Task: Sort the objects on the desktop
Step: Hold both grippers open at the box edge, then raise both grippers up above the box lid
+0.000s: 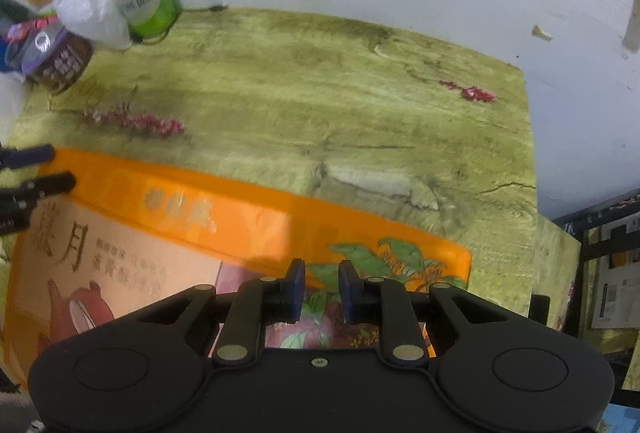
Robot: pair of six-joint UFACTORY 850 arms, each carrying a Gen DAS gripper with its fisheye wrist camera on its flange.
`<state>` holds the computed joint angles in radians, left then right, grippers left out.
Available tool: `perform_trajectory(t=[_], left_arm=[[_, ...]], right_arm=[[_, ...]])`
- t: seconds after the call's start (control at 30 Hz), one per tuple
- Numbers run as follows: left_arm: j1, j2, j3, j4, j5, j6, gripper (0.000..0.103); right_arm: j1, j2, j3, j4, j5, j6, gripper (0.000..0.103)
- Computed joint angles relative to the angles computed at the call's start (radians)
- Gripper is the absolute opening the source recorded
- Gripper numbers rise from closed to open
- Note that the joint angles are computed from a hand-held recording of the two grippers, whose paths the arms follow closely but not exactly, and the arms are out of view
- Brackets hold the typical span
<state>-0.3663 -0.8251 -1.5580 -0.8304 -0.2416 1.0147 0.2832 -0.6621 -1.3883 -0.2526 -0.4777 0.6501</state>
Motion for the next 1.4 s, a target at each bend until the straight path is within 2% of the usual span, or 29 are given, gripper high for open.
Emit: perform_trajectory(t=[0.8,0.93,1.03,1.13,1.23,1.3,1.4], left_arm=[[-0.007,-0.003,-0.016,0.149,-0.009,-0.133,0.052],[-0.018,0.014,-0.008,0.318,-0.009,-0.292,0.054],[-0.016,0.080,0.078,0.200,0.015,-0.153,0.061],[-0.005,0.149,0.182,0.026,0.017,0.032,0.060],[0.000,0.210,0.276,-0.079,0.010,0.162,0.060],[-0.002,0.242,0.330,-0.112,0.017,0.211,0.060],[-0.007,0.254,0.367,-0.026,0.018,0.106,0.060]], right_arm=[[0.010,-0.012,0.004,-0.054,0.000,0.063,0.018],[0.010,0.003,0.025,-0.072,0.028,0.099,0.020],[0.020,0.047,0.076,-0.111,0.078,0.163,0.020],[0.042,0.099,0.132,-0.125,0.098,0.184,0.020],[0.065,0.139,0.178,-0.082,0.093,0.136,0.020],[0.081,0.152,0.197,-0.064,0.078,0.107,0.020],[0.102,0.162,0.221,-0.045,0.058,0.076,0.020]])
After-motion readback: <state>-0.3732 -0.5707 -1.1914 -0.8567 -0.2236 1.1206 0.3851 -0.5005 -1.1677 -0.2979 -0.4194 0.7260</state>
